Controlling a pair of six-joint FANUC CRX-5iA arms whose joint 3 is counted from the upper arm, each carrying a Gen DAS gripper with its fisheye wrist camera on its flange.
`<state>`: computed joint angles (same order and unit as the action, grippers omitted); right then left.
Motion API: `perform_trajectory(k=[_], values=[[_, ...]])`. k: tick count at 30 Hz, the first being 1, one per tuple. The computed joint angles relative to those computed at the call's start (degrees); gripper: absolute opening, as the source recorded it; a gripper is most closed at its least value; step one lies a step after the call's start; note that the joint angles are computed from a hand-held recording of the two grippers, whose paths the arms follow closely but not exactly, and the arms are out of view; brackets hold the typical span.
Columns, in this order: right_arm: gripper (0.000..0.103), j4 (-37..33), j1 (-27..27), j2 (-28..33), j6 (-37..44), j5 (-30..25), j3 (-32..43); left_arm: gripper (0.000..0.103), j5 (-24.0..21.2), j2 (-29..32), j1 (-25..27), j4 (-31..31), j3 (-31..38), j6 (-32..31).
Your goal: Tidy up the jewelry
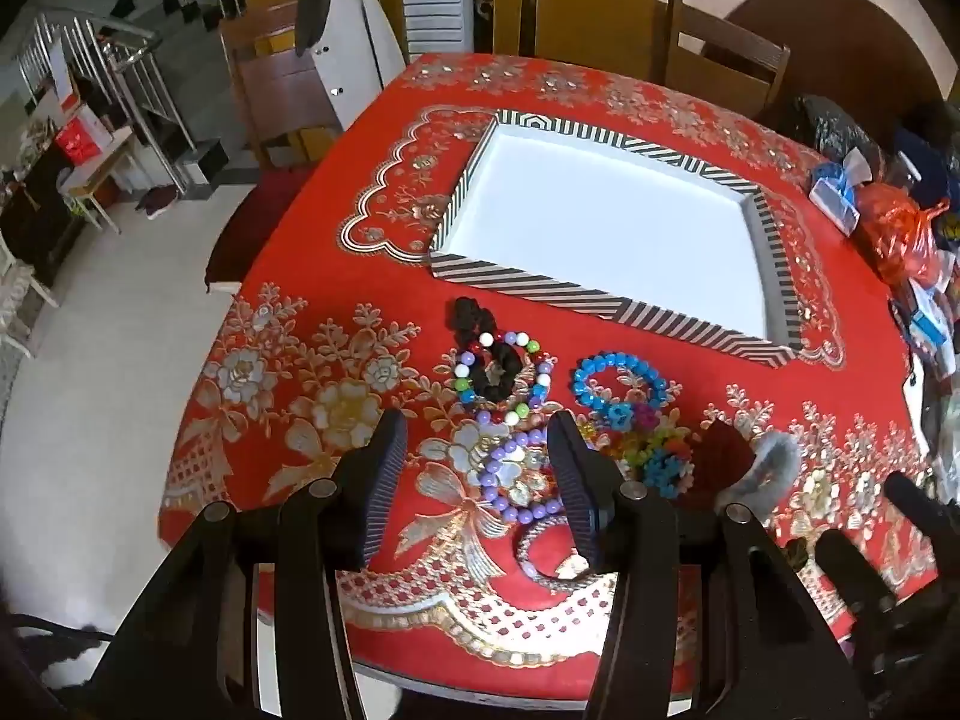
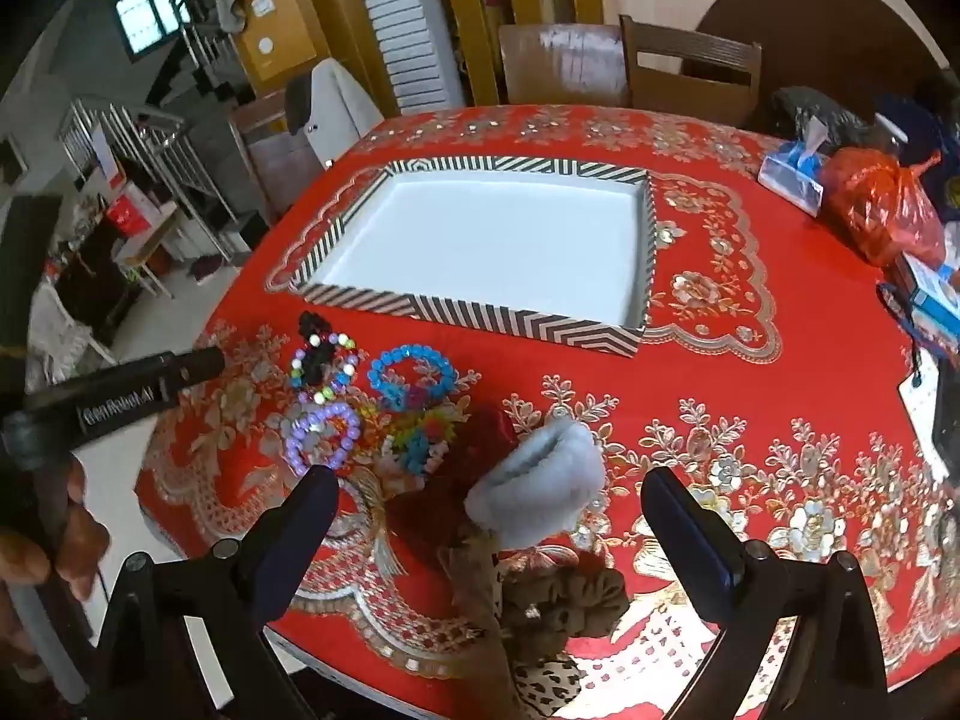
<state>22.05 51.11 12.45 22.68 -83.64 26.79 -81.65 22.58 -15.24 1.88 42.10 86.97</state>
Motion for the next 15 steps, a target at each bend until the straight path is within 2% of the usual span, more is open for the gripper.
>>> perform_trajectory(k=[3, 9, 13, 15], values=[[0.101, -0.8, -0.7, 0.2, 0.7, 1.2, -0.4, 0.048, 0.1, 0.7, 0.0, 0.0, 0.6, 0.3], [0.101, 0.7, -0.8, 3.6, 0.0, -1.0, 2.6, 0.048, -0.4, 5.2, 0.5, 1.3, 5.1, -3.3], [0.101, 1.6, -0.8, 5.2, 0.4, -3.0, 4.9, 0.048, -0.7, 7.2, 0.7, 1.5, 8.0, -3.7], [0.101, 1.8, -1.3, 5.5, 0.5, -2.3, 5.1, 0.048, -1.5, 8.1, 0.7, 1.5, 9.2, -3.8]])
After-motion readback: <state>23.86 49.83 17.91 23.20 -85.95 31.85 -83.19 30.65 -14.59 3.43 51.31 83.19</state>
